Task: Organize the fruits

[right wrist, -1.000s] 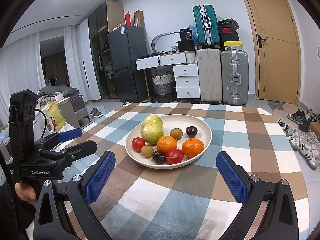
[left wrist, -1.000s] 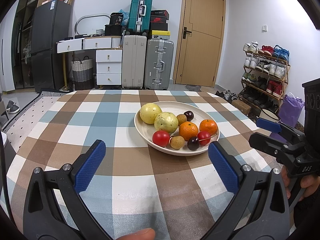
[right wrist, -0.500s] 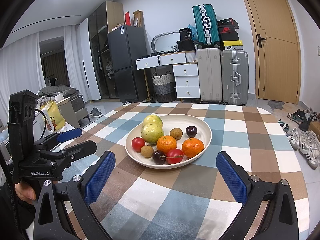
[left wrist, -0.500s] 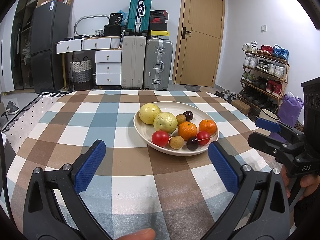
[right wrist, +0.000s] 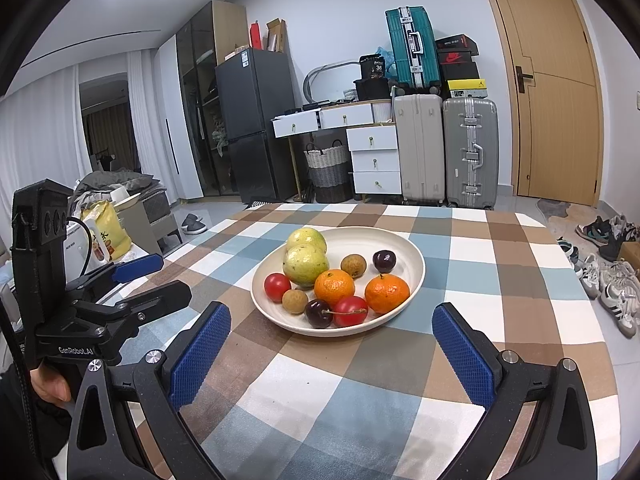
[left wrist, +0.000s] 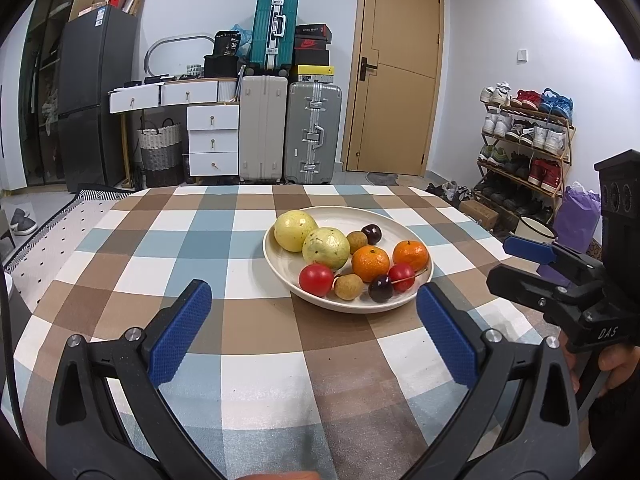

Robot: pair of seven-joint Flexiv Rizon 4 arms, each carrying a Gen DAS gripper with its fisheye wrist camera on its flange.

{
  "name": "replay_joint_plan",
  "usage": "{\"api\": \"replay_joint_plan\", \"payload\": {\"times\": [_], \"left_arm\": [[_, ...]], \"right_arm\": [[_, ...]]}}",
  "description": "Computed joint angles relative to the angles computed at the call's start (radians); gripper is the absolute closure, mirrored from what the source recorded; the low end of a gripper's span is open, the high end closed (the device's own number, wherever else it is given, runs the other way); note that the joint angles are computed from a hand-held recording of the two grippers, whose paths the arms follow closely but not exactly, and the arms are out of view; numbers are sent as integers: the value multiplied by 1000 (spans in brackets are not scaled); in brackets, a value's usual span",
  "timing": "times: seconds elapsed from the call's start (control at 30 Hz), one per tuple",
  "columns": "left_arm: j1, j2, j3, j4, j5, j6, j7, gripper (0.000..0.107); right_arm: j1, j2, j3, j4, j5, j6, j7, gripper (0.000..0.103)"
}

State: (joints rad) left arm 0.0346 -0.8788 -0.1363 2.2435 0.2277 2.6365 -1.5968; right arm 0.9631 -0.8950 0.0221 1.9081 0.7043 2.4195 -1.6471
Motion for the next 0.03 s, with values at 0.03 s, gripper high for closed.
{"api": "replay_joint_plan", "payload": {"times": [0.03], "left_arm": [[1, 1, -1, -1, 0, -3, -1, 5]], "right_arm": [[-1, 0, 1, 0, -2, -1, 1, 0]]}}
